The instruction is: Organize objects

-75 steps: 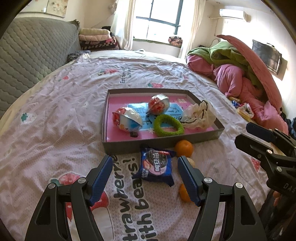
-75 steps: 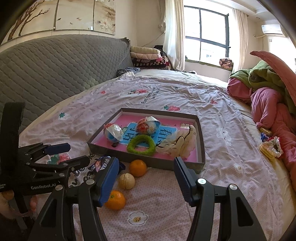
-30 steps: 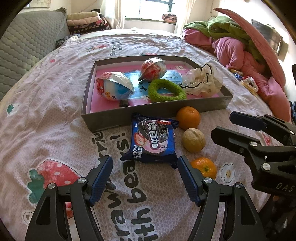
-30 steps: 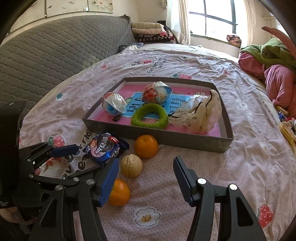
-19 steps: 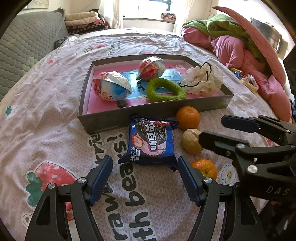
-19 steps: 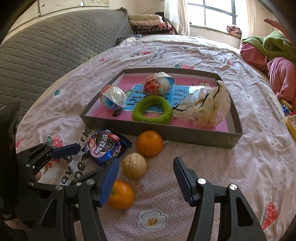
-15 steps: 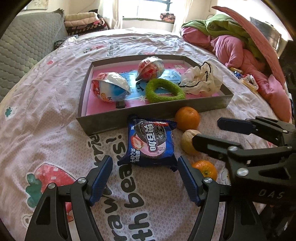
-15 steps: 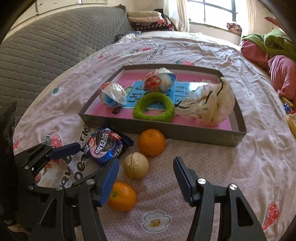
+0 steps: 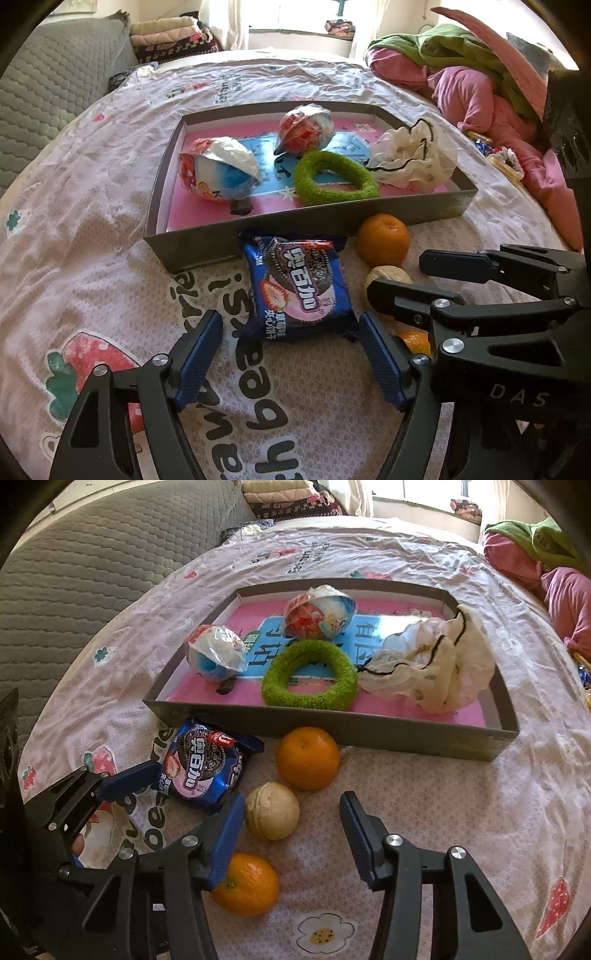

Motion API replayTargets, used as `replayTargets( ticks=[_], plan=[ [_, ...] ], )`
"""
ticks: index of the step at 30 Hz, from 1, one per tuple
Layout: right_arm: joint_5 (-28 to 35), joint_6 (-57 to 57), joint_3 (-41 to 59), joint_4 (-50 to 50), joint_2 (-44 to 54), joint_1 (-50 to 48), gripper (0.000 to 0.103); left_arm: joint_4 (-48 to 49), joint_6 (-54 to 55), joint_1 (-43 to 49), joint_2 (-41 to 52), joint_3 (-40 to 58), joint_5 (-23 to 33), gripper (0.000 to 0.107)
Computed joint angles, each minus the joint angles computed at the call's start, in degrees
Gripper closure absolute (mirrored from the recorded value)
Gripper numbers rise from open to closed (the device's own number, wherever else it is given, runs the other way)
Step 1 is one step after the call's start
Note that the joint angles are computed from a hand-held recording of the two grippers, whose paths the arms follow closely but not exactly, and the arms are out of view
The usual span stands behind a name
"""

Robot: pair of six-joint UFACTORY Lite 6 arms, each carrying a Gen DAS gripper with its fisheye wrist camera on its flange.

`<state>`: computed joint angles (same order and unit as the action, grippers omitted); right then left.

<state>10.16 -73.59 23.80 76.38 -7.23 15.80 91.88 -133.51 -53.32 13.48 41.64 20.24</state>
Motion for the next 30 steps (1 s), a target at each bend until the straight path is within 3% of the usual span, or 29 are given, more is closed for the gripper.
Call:
replayTargets(
  ticks=[6, 13, 24, 30],
  plan=[
    [2.8, -3.1, 2.0, 3.7, 3.3, -1.3, 0.050, 4.0, -3.6, 2.2, -0.1, -0.6, -1.6, 0.028],
    [10.7, -9.4, 2.2, 7.7, 5.0, -8.2, 0.054, 9.3, -9.2, 5.3, -1.7, -2.6, -3.4, 0.028],
    [12.3, -8.2, 4.0, 6.3, 7.5, -9.0, 0.055, 9.3, -7.7, 7.1, 1.6, 0.2, -4.0, 0.028],
    [16.7, -11.0, 4.2, 7.5, 9.0, -12.7, 0.055, 12.4, -9.6, 8.8, 4.2, 2.1, -3.6, 0.028]
  ],
)
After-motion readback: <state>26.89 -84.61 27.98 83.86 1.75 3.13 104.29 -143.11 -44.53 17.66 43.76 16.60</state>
